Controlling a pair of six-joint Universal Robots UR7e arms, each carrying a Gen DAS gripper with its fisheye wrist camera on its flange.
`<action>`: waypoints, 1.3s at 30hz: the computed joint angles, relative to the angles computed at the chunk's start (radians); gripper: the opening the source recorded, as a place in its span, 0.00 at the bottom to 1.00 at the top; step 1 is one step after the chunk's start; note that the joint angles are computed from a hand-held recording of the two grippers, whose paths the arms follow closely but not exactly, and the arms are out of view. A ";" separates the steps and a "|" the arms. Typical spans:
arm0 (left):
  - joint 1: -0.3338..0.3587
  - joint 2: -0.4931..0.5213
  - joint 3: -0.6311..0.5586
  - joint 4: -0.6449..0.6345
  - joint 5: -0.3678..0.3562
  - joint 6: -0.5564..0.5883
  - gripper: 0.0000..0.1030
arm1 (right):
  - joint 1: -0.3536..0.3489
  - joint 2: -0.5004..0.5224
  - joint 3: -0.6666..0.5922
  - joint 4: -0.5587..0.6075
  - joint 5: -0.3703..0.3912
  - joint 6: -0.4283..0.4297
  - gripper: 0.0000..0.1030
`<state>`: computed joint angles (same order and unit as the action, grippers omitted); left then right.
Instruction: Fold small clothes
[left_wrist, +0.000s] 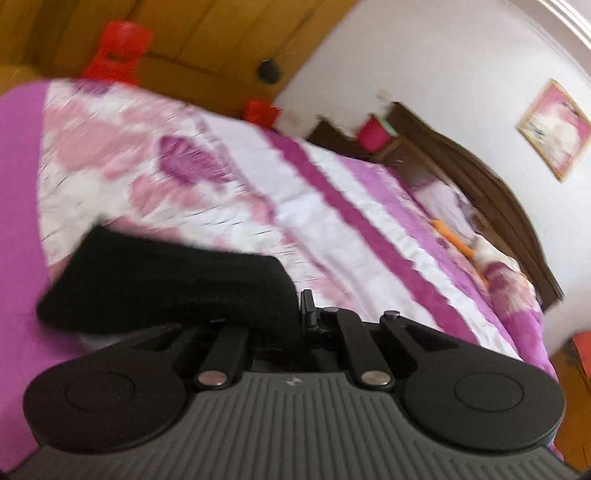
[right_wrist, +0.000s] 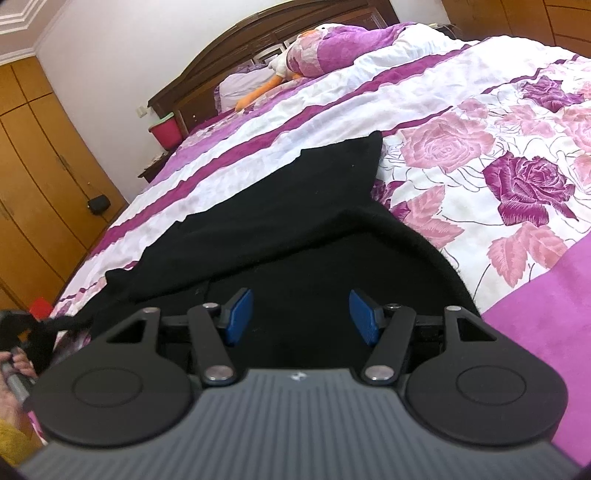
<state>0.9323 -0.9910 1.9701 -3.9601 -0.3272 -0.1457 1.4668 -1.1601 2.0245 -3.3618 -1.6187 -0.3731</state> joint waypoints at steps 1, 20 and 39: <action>-0.010 0.001 -0.008 -0.006 -0.017 0.026 0.07 | 0.000 0.000 0.000 0.001 0.002 -0.003 0.60; -0.105 0.271 -0.320 0.457 -0.327 0.148 0.07 | -0.014 -0.017 0.021 -0.027 0.029 -0.019 0.60; -0.074 0.339 -0.284 0.797 -0.390 0.046 0.69 | -0.038 -0.028 0.019 -0.010 0.039 0.000 0.60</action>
